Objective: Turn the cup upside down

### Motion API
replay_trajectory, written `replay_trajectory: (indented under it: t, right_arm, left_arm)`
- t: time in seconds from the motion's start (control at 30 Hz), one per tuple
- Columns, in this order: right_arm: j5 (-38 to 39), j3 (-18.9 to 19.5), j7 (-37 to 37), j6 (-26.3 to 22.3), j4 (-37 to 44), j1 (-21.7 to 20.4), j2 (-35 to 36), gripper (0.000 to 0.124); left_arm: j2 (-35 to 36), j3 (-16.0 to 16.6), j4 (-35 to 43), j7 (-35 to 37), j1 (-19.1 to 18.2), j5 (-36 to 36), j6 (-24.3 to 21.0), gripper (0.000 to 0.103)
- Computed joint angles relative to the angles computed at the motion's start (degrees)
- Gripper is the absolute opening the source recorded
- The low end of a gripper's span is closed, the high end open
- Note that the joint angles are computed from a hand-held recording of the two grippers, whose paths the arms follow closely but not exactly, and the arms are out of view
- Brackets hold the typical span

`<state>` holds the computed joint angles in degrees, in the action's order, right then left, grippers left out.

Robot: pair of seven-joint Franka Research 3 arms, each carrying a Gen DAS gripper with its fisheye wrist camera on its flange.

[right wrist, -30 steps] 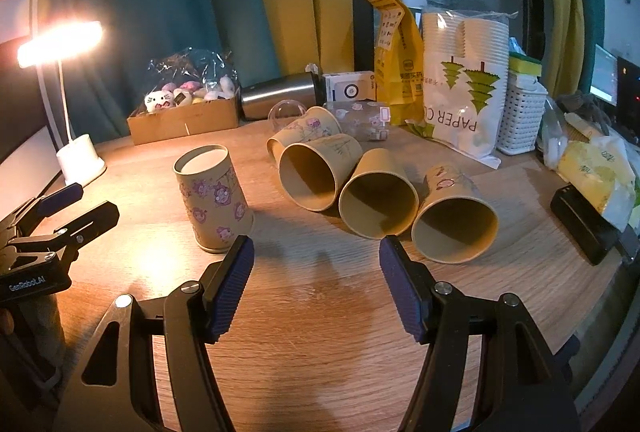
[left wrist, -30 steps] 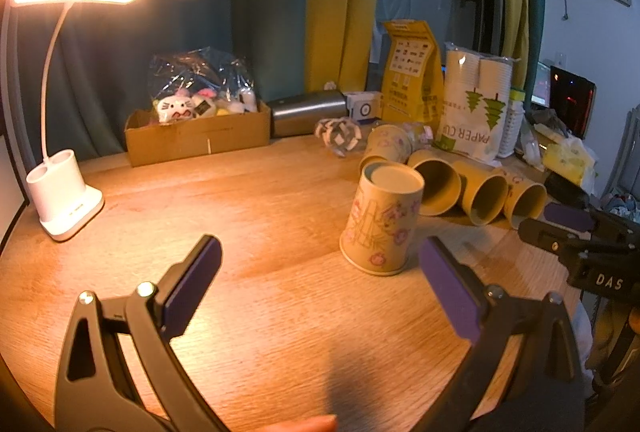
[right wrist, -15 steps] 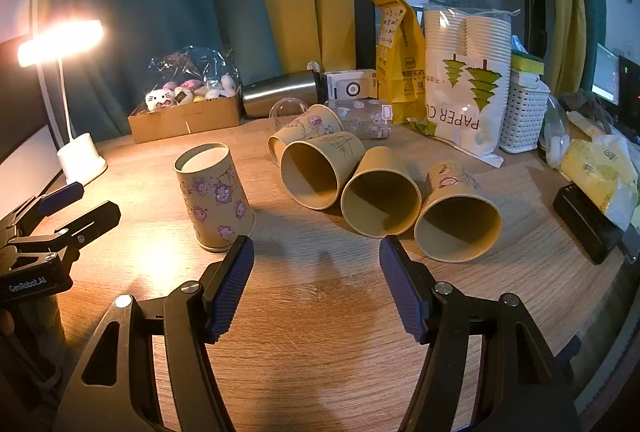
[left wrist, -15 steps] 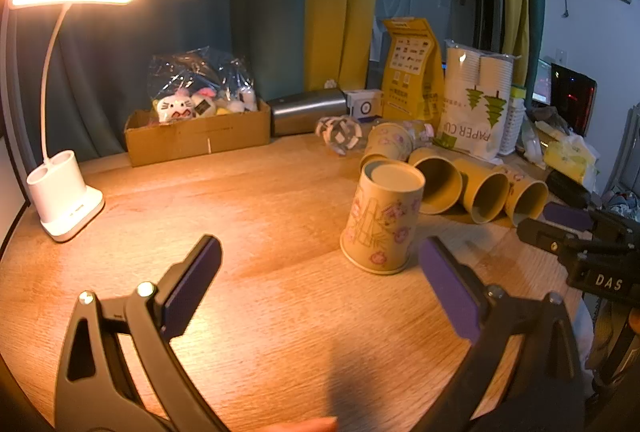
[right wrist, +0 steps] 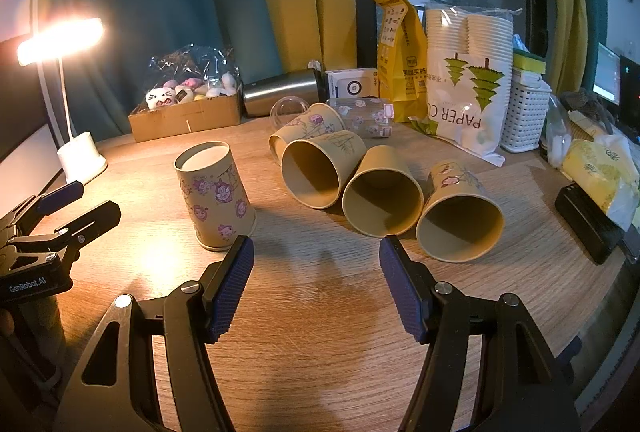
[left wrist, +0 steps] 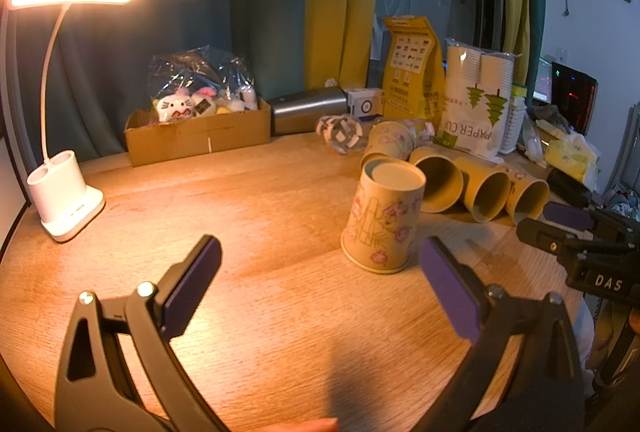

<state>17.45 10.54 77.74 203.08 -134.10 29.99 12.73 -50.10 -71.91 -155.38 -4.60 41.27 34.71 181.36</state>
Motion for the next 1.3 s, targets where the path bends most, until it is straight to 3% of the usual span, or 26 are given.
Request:
replay_trajectory:
  t: [1.3]
  right_arm:
    - [1.9,-0.3,-1.6,-0.1,0.1,1.2,0.3,0.069]
  left_arm:
    - [-0.4,0.5,-0.5,-0.3,-0.4,0.5,-0.2,0.1]
